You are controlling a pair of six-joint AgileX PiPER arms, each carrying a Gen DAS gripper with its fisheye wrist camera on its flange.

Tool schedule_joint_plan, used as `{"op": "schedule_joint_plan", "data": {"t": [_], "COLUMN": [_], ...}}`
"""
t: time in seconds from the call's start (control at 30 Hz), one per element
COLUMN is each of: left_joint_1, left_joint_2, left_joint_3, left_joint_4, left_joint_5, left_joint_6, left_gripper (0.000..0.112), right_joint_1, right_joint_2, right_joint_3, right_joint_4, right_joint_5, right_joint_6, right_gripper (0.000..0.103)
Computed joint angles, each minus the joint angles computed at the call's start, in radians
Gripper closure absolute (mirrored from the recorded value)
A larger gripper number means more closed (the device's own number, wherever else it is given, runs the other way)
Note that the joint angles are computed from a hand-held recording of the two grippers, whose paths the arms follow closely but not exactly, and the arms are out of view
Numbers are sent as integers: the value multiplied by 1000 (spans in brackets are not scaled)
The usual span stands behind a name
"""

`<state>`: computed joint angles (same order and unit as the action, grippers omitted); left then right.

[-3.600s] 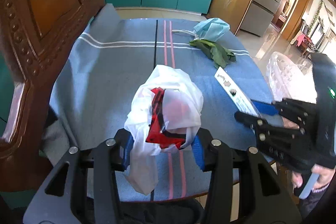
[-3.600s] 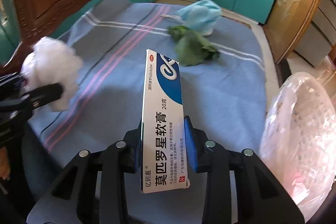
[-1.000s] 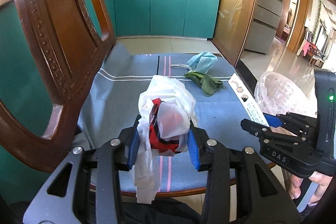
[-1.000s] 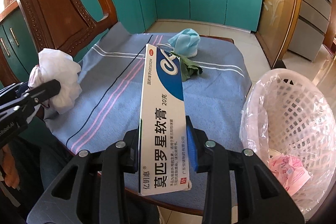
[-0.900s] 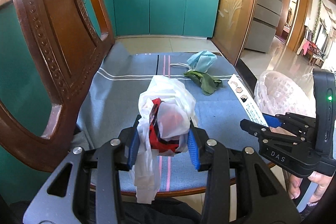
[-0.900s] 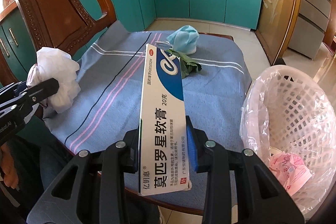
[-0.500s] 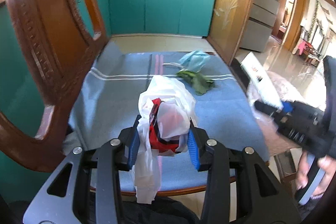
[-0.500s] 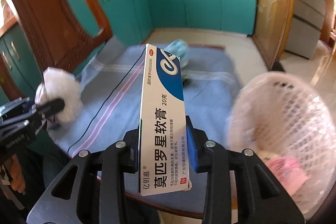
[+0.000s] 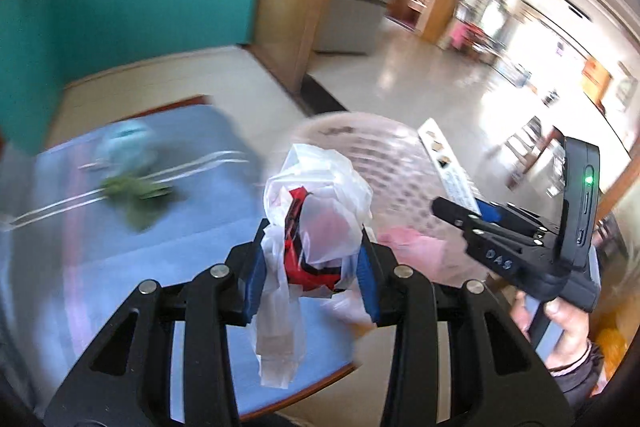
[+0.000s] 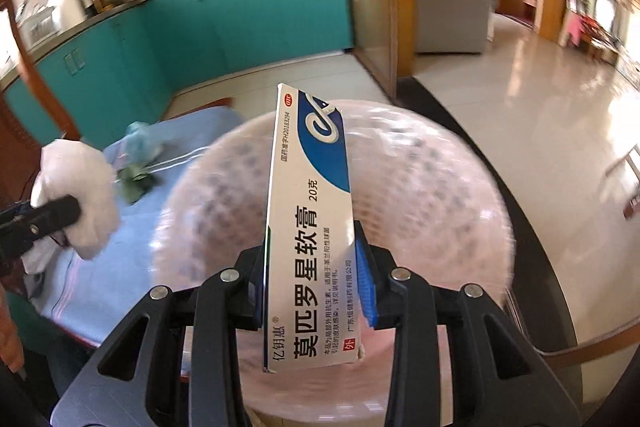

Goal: Collect trash
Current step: 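Drop the white bag and ointment box into the basket from both grippers, then grasp the green leaves with the left gripper while the right grasps the blue mask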

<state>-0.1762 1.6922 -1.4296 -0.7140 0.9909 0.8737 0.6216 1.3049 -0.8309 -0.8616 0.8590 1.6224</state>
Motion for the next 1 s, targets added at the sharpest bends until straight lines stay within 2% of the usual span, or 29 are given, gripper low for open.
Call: {"op": "schedule_joint_plan", "data": {"t": [0.1,0.2,0.27,0.37,0.43,0.5,0.53,0.6,0.67,0.7,0.77,0.8,0.83,0.87,0.93,0.97,1.0], "left_joint_1": [-102,-154,-142,-89,-40,-14,1,44,67,67,68,84,104,120,139,155,168], "left_joint_2": [53,87,95,97,102,141,183,310,421,483,586,618,629,632,596,571,546], "left_joint_3": [-29,-33,-23,-26,-33,-66,-111,-274,-425,-507,-649,-692,-697,-696,-634,-590,-547], "left_joint_4": [18,42,49,38,60,209,286,371,394,418,443,407,346,312,289,286,280], "left_joint_5": [0,-21,-52,-80,-160,-299,-325,-266,-169,-124,-27,18,28,34,6,-18,-33], "left_joint_6": [-6,-26,-35,-42,-99,-281,-381,-557,-618,-636,-629,-606,-569,-529,-473,-449,-431], "left_gripper": [70,57,41,34,32,32,32,32,32,35,65,68,76,85,93,102,102], "right_joint_1": [-37,-79,-89,-105,-124,-132,-129,-128,-130,-136,-158,-167,-175,-178,-191,-189,-189], "right_joint_2": [-39,-43,-30,-12,-8,14,33,80,141,177,250,312,371,444,577,660,728], "right_joint_3": [39,61,66,74,70,33,4,-77,-174,-234,-361,-461,-560,-660,-860,-960,-1060], "right_joint_4": [7,38,51,55,45,27,24,38,63,82,159,212,283,317,448,484,536], "right_joint_5": [9,-26,-40,-95,-116,-140,-141,-145,-151,-168,-185,-177,-151,-164,-125,-133,-105], "right_joint_6": [5,-28,-35,-20,-17,-25,-39,-106,-192,-248,-369,-452,-541,-617,-764,-819,-882], "right_gripper": [68,68,66,46,44,44,44,44,44,44,44,44,44,43,38,37,37]}}
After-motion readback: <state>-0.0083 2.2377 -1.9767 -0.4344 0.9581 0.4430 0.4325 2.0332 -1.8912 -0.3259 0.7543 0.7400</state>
